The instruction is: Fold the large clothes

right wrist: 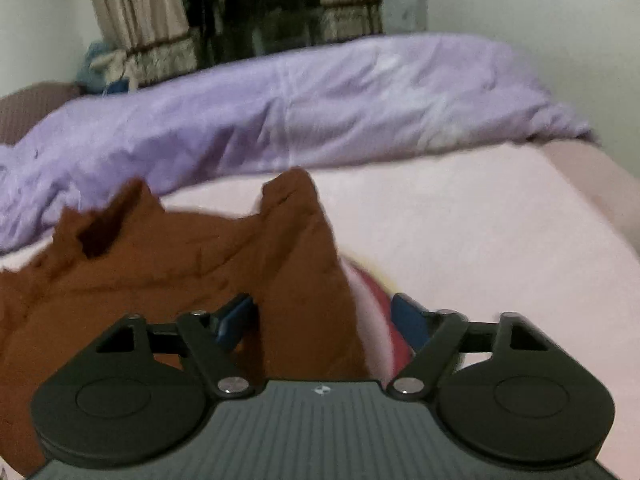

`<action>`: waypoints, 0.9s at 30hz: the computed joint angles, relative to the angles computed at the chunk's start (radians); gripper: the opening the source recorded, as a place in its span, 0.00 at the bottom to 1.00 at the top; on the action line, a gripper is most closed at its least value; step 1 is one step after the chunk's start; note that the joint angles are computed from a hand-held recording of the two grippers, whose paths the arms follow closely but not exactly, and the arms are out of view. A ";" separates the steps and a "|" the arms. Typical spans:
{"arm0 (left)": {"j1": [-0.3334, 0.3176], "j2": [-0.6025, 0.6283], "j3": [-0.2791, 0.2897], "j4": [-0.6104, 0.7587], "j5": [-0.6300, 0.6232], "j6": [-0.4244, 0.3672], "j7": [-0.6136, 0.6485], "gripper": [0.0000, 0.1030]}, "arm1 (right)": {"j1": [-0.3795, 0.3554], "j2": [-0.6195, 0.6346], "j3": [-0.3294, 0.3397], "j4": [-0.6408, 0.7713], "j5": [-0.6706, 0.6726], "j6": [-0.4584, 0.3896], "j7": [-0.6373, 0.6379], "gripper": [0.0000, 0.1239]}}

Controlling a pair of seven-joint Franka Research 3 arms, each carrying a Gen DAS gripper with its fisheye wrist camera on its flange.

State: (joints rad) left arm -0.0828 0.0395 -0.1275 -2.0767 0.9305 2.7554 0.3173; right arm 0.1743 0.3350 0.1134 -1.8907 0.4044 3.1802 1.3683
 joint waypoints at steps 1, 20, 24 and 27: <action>0.001 -0.008 0.007 -0.007 0.061 0.021 -0.091 0.05 | 0.018 -0.002 -0.006 -0.009 0.040 0.047 -0.012 0.04; -0.032 0.050 0.032 0.050 0.208 -0.128 -0.200 0.92 | 0.738 0.149 -0.809 0.053 0.149 0.027 -0.001 0.64; -0.009 -0.063 0.012 -0.041 0.229 -0.120 -0.246 1.00 | 0.543 0.016 -0.597 -0.022 0.196 0.040 -0.079 0.67; 0.006 -0.116 -0.009 -0.091 0.176 -0.112 -0.184 1.00 | 0.343 -0.048 -0.370 -0.055 0.371 0.062 -0.198 0.71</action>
